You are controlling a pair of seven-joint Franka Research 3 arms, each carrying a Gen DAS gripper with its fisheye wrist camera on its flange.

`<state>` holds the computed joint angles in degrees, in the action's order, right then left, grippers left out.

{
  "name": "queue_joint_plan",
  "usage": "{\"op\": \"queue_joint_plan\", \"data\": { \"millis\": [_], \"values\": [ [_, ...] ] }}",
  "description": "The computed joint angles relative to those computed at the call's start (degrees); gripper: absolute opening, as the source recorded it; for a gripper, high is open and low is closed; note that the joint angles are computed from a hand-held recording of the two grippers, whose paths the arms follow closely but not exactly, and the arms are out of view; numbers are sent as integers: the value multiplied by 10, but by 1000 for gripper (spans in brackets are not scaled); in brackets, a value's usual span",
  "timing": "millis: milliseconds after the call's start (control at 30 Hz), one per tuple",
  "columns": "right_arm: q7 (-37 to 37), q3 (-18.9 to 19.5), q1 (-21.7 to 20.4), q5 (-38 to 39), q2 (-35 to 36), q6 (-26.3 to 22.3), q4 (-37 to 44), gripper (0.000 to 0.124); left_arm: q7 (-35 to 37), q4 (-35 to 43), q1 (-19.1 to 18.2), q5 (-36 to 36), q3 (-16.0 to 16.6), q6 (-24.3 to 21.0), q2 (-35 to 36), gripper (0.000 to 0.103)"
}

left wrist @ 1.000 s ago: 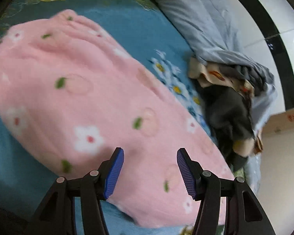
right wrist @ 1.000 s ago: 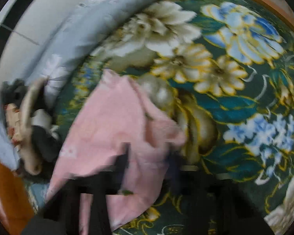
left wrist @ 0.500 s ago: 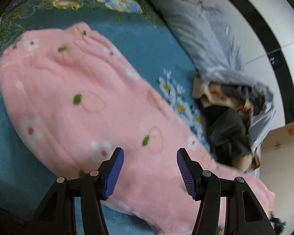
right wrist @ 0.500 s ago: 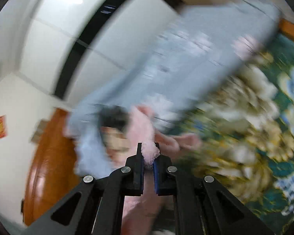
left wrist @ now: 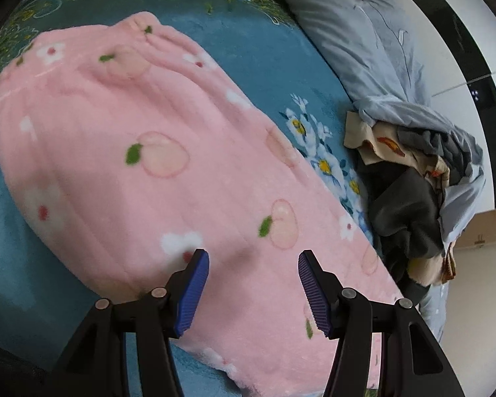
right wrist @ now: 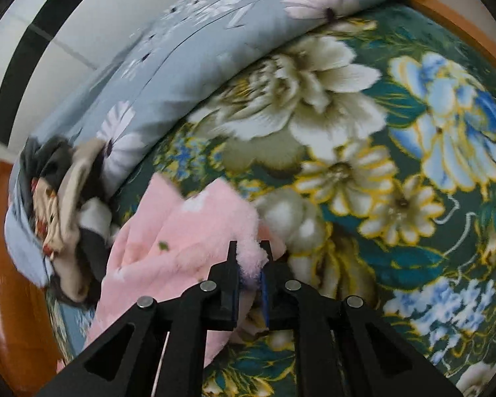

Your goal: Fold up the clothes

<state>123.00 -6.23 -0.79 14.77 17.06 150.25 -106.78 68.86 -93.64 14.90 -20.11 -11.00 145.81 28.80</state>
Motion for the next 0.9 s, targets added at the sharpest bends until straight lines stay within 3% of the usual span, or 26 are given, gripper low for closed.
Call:
{"op": "queue_joint_plan", "data": {
  "millis": [67,133,200,300,467,567,733,800,900],
  "values": [
    [36,-14,18,-39,-2,-6,2,10,-1,6,-7,17,5,-8,2,61],
    [39,-2,13,-18,-2,9,13,9,2,5,-6,18,4,-5,1,61],
    [-22,34,-6,49,6,18,52,9,1,4,-6,16,3,-4,2,61],
    [-100,53,13,30,32,2,142,9,-3,7,-7,19,4,-6,4,61],
    [-285,129,27,117,86,-1,234,9,14,-1,3,1,-9,8,-1,61],
    [-351,163,55,152,156,-54,309,9,68,-8,30,-60,-43,16,-3,61],
    [-330,156,127,131,295,-197,472,9,218,-27,99,-271,-125,12,-6,63],
    [-318,144,151,109,322,-223,500,9,234,-26,100,-312,-130,-13,-3,66],
    [-327,141,159,94,323,-243,499,13,217,4,65,-287,-104,-55,14,67]
  ]
}}
